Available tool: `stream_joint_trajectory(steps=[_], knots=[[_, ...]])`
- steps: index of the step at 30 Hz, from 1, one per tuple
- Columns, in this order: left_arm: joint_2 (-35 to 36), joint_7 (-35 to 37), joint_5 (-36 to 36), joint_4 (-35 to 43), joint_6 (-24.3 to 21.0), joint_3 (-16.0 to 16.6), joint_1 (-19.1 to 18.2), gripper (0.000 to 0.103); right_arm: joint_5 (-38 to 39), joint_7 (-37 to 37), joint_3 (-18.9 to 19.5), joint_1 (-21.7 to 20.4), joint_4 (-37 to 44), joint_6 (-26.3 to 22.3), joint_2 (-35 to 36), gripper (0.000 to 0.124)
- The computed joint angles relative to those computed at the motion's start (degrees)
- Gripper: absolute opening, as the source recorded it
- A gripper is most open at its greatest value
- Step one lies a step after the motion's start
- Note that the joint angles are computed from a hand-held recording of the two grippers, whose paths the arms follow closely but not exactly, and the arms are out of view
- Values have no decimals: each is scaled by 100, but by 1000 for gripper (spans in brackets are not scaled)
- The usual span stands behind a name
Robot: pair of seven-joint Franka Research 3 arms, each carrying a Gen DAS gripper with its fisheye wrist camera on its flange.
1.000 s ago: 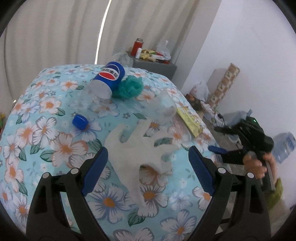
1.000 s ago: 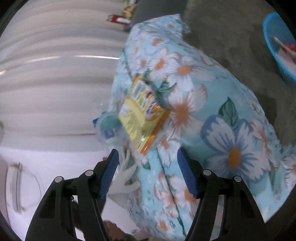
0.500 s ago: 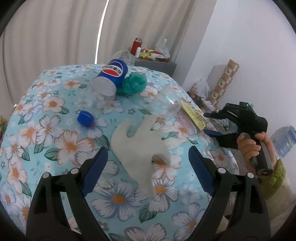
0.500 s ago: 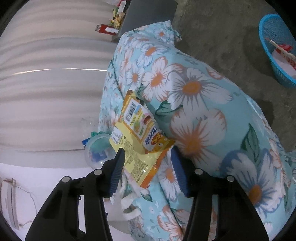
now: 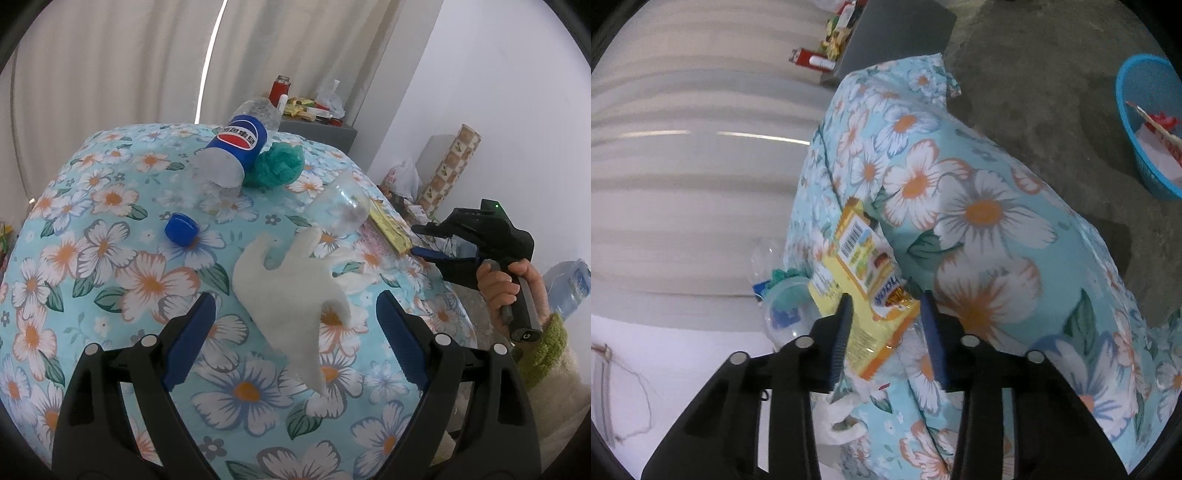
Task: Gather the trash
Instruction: 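Grasp the yellow snack packet with the right tool while the left tool reaches the white glove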
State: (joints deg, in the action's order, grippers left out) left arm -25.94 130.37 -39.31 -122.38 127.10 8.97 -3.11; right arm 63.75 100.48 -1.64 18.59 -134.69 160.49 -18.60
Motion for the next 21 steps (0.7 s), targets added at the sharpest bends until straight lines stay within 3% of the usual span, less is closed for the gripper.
stream_joint_trajectory(steps=[8,17,21], knots=[[-40,-21,18,-17,-6,10,14,84,-246,89,44,-9,-17,35,-36,5],[-55,-38,44,-19,-29,22,13,84,-723,371,67,-52,-327,182,-483,4],[-72,-28,80,-22,-41,20,16,84,-852,298,-126,-24,-122,-44,-341,11]])
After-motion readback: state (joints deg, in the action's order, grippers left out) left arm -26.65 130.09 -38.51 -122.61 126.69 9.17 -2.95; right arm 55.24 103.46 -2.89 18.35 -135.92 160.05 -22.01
